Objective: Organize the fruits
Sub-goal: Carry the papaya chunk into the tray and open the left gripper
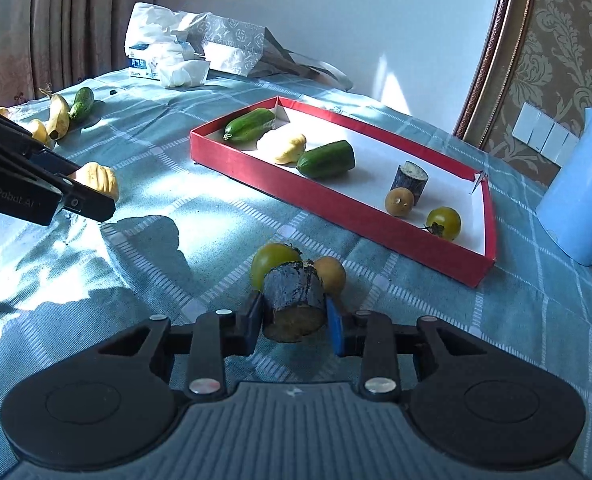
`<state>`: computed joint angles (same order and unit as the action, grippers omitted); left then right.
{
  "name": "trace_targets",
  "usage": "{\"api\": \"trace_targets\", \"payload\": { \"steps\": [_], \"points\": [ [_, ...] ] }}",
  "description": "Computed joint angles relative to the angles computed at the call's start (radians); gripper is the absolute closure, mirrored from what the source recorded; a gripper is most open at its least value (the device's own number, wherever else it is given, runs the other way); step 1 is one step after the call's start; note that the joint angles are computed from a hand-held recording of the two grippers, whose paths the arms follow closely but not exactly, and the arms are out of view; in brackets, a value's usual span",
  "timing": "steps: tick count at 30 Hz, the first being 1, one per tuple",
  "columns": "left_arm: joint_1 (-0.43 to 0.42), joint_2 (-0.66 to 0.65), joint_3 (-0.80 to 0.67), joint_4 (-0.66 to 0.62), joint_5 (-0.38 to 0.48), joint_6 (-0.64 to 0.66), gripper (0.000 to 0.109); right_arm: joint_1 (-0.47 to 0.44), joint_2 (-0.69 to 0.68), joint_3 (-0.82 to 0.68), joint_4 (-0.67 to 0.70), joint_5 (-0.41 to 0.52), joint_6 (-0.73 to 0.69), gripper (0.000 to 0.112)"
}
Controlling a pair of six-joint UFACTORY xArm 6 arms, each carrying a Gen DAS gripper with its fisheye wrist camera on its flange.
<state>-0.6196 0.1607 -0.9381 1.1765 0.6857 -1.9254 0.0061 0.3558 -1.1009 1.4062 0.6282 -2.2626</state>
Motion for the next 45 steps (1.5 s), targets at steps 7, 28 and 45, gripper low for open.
{"api": "trace_targets", "payload": {
  "steps": [7, 28, 45],
  "points": [
    [0.016, 0.016, -0.022, 0.001, -0.025, 0.017, 0.072, -0.02, -0.009, 0.003, 0.013, -0.015, 0.023, 0.079],
    [0.165, 0.268, -0.433, 0.006, -0.098, 0.296, 0.072, -0.081, 0.037, -0.107, 0.016, -0.07, 0.142, 0.079],
    [0.282, 0.719, -1.031, -0.315, -0.062, 0.631, 0.072, -0.108, 0.153, -0.252, -0.084, -0.138, 0.284, 0.079]
  ]
}}
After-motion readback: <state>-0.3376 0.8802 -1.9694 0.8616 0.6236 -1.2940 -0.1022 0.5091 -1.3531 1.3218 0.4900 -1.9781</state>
